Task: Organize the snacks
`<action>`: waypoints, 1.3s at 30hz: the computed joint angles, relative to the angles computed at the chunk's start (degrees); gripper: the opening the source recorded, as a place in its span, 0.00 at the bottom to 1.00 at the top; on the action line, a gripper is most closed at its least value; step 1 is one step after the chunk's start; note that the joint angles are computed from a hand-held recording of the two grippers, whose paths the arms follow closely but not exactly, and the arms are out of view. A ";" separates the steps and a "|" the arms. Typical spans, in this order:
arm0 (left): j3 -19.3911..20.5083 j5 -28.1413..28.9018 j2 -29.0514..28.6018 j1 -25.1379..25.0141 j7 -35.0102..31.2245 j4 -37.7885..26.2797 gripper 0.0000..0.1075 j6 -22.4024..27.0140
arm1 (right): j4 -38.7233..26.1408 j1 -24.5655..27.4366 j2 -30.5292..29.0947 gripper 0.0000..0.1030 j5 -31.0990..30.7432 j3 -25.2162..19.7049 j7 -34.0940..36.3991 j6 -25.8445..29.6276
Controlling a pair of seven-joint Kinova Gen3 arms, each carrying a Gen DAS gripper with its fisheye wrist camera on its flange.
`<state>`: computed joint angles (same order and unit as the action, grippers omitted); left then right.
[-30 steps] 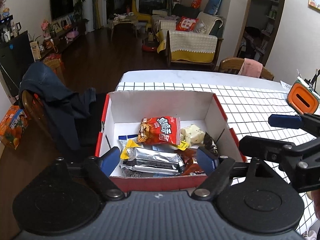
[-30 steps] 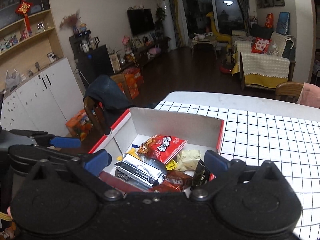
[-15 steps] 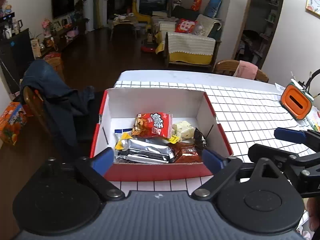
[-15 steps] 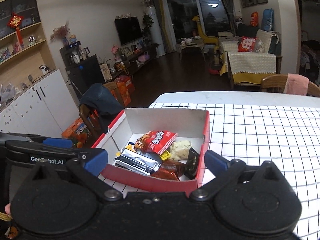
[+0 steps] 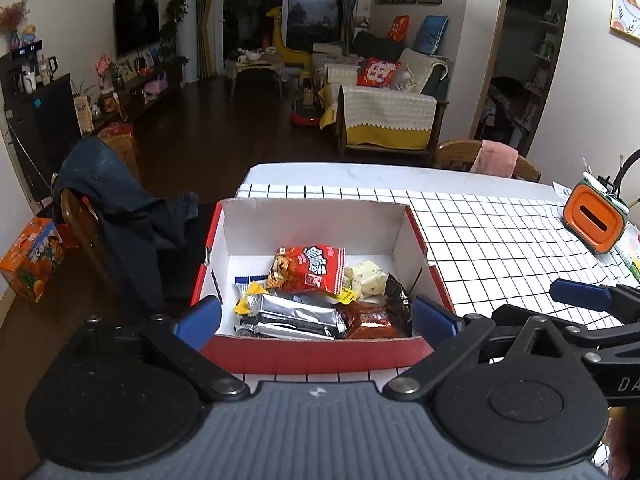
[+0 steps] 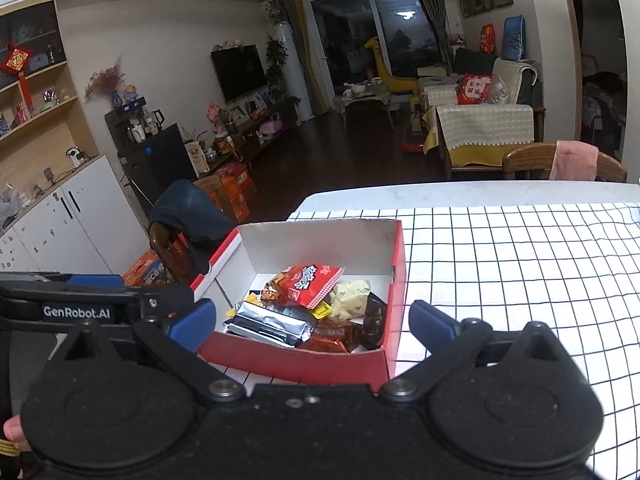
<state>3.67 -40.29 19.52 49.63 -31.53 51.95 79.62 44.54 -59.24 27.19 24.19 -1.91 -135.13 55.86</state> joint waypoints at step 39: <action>0.21 -0.28 -0.16 0.96 0.06 -0.27 0.95 0.23 | 1.15 -1.78 -0.64 1.00 5.43 0.78 -5.42 0.94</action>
